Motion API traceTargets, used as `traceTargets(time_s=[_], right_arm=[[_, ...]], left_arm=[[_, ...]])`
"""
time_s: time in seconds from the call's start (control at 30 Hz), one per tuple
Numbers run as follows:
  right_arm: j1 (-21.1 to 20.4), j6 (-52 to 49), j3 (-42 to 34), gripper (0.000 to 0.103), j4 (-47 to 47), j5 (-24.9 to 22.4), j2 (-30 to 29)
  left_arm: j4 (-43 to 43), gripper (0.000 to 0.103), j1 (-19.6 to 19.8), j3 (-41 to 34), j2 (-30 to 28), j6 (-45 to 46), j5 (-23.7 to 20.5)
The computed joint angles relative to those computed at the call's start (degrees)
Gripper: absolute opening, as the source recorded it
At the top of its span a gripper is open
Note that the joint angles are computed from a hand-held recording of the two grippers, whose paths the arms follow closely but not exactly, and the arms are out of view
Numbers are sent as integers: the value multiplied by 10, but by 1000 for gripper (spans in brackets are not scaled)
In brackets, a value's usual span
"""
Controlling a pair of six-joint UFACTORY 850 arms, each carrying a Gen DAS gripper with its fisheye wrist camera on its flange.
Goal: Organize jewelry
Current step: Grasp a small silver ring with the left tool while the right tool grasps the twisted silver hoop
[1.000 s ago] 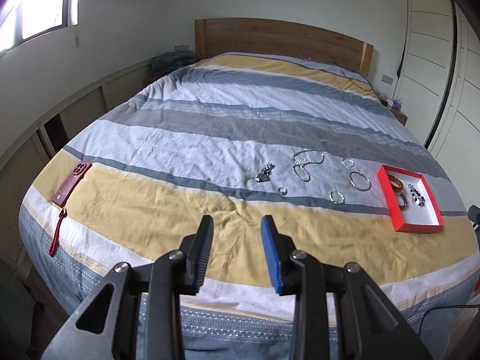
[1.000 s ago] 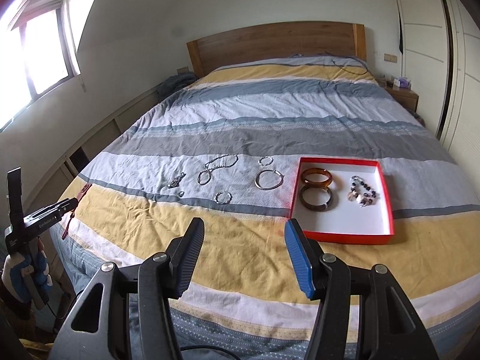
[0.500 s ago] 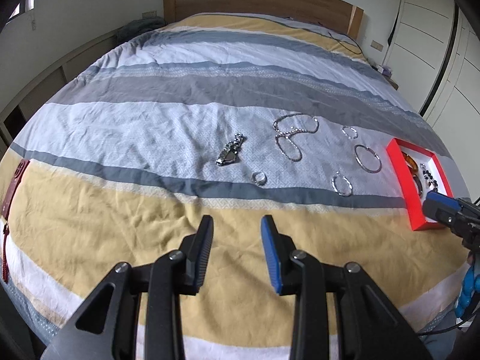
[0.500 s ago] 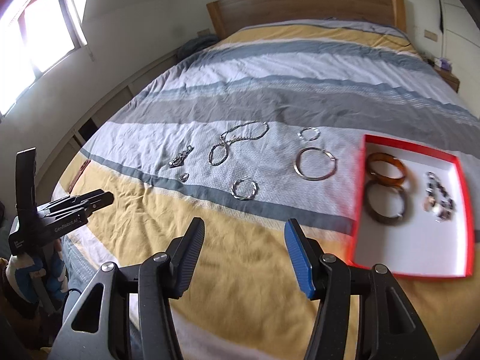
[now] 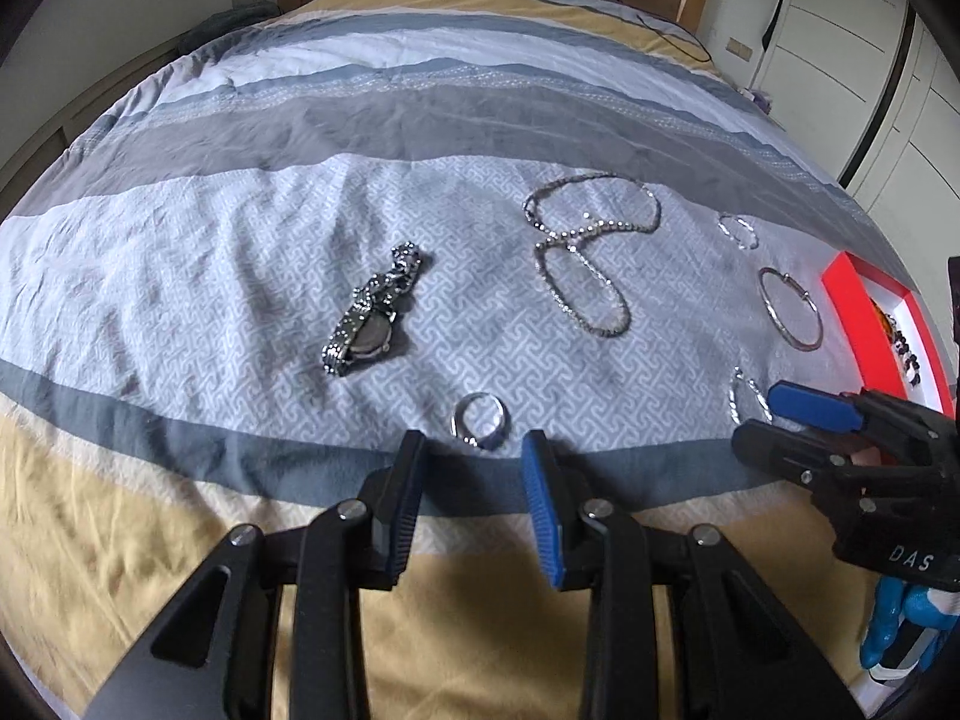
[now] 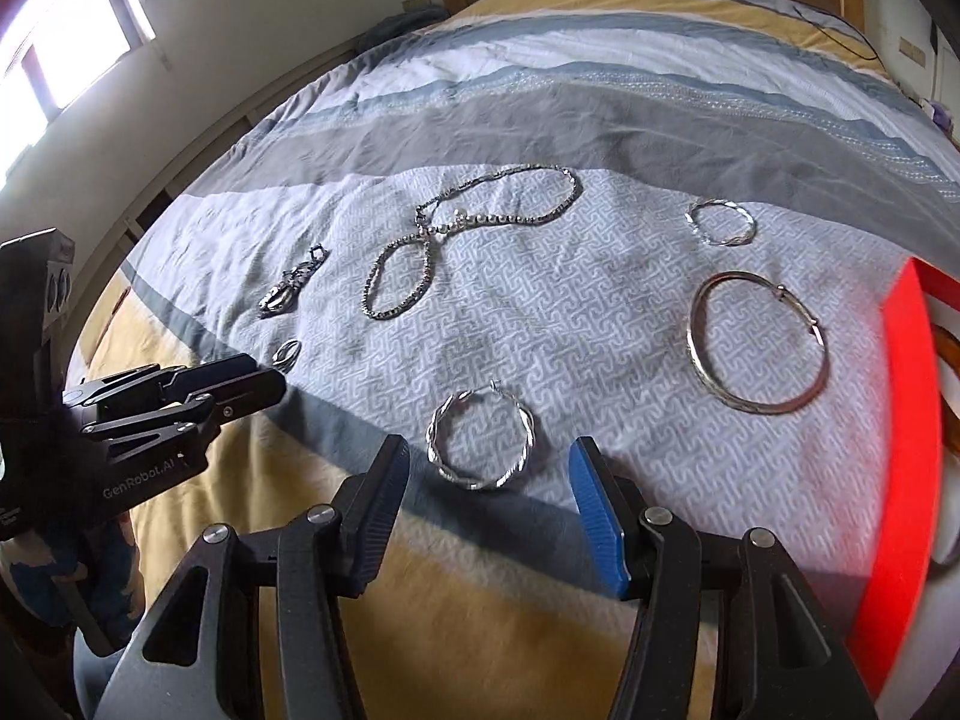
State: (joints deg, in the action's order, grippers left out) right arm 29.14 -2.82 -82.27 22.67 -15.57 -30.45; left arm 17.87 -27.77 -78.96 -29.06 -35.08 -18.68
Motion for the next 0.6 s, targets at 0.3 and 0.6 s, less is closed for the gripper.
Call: traceTargets(time_s=[0.3, 0.6], right_arm=[[7, 54, -14, 45, -65, 18, -20], [3, -22, 22, 39, 30, 41, 15]], left_arm=[[4, 18, 1, -6, -12, 3, 18], [29, 18, -10, 14, 20, -18, 18]])
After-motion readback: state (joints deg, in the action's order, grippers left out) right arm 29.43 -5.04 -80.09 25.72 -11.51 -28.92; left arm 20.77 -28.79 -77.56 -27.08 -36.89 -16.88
